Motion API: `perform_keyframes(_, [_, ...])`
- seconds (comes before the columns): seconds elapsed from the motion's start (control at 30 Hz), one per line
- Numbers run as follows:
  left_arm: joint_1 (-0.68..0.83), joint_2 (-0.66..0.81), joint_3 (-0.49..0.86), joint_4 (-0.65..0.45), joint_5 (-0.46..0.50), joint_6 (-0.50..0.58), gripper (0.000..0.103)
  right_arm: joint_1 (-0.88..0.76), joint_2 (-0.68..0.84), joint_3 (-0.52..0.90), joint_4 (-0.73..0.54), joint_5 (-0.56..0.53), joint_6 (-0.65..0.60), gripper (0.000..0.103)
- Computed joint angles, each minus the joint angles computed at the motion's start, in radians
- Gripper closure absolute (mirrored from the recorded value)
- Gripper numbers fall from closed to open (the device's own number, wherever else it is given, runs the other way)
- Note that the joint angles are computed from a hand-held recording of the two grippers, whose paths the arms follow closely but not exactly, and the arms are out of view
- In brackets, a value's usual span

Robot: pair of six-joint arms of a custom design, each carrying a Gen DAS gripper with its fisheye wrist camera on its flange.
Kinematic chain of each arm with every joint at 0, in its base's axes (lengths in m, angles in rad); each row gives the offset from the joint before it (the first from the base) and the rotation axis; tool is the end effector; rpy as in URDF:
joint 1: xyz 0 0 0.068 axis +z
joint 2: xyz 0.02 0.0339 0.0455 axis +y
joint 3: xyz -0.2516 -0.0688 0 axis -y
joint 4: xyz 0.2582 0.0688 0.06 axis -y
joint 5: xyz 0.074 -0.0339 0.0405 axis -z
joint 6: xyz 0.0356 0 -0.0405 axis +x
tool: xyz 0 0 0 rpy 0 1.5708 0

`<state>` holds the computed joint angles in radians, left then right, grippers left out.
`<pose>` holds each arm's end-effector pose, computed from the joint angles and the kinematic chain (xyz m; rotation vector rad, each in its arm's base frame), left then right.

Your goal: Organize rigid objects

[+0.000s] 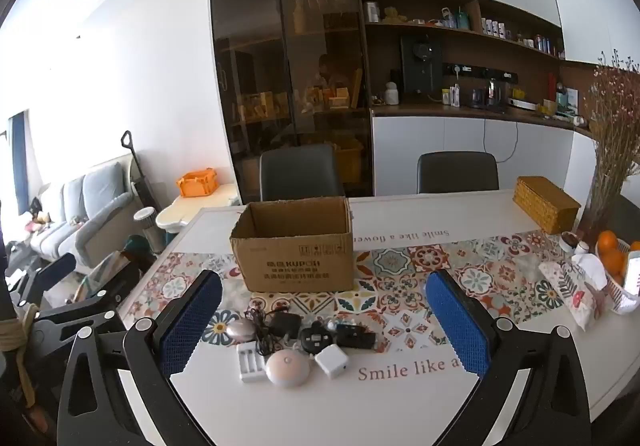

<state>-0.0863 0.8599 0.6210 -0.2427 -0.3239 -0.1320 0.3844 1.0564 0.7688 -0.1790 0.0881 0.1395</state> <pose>0.2166 -0.0074 0.2514 -0.2461 2.0159 0.1949 0.2409 0.0941 0.2676 -0.1945 2.0345 0.2389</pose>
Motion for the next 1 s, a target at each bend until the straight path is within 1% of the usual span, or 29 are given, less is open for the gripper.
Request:
perform_keyframes(0.03, [0.003,0.001,0.001,0.001,0.004,0.001,0.0,0.002,-0.003,-0.012,0.024,0.008,-0.009,0.0])
perform_keyframes(0.17, [0.024,-0.029,-0.021,0.029,0.019,0.011,0.0,0.002,0.001,-0.007,0.011,0.004,0.001,0.0])
perform_keyframes(0.2, [0.011,-0.037,-0.017,0.023,0.003,0.011,0.0,0.02,0.011,0.004,0.005,0.023,-0.001,0.0])
perform_keyframes(0.27, [-0.036,-0.037,-0.017,0.028,-0.047,0.014,0.0,0.017,0.008,-0.004,0.011,0.024,0.005,0.0])
perform_keyframes(0.3, [-0.031,-0.033,-0.015,0.031,-0.039,0.015,0.0,-0.003,0.007,-0.005,0.011,-0.001,0.006,0.0])
perform_keyframes(0.33, [-0.038,-0.026,-0.018,0.039,-0.046,0.008,0.0,0.006,-0.005,-0.012,0.02,0.01,0.014,0.0])
perform_keyframes(0.43, [-0.024,-0.03,-0.028,0.053,-0.028,0.003,0.0,0.009,-0.028,-0.022,-0.001,0.015,0.018,0.0])
perform_keyframes(0.47, [-0.024,-0.032,-0.026,0.049,-0.026,0.003,0.0,0.028,-0.002,-0.018,0.011,0.035,0.025,0.0])
perform_keyframes(0.5, [-0.018,-0.032,-0.027,0.051,-0.02,0.005,0.0,0.01,0.034,0.015,-0.002,0.016,0.021,0.0])
perform_keyframes(0.53, [-0.012,-0.03,-0.028,0.054,-0.012,0.005,0.0,0.01,0.037,0.007,0.023,0.014,0.026,0.0])
perform_keyframes(0.77, [0.009,-0.016,-0.026,0.069,0.021,0.014,0.0,-0.004,0.05,0.014,0.026,-0.001,0.026,0.0])
perform_keyframes(1.0, [0.002,-0.015,-0.031,0.079,0.014,0.016,0.0,0.003,0.056,0.017,0.029,0.006,0.028,0.0])
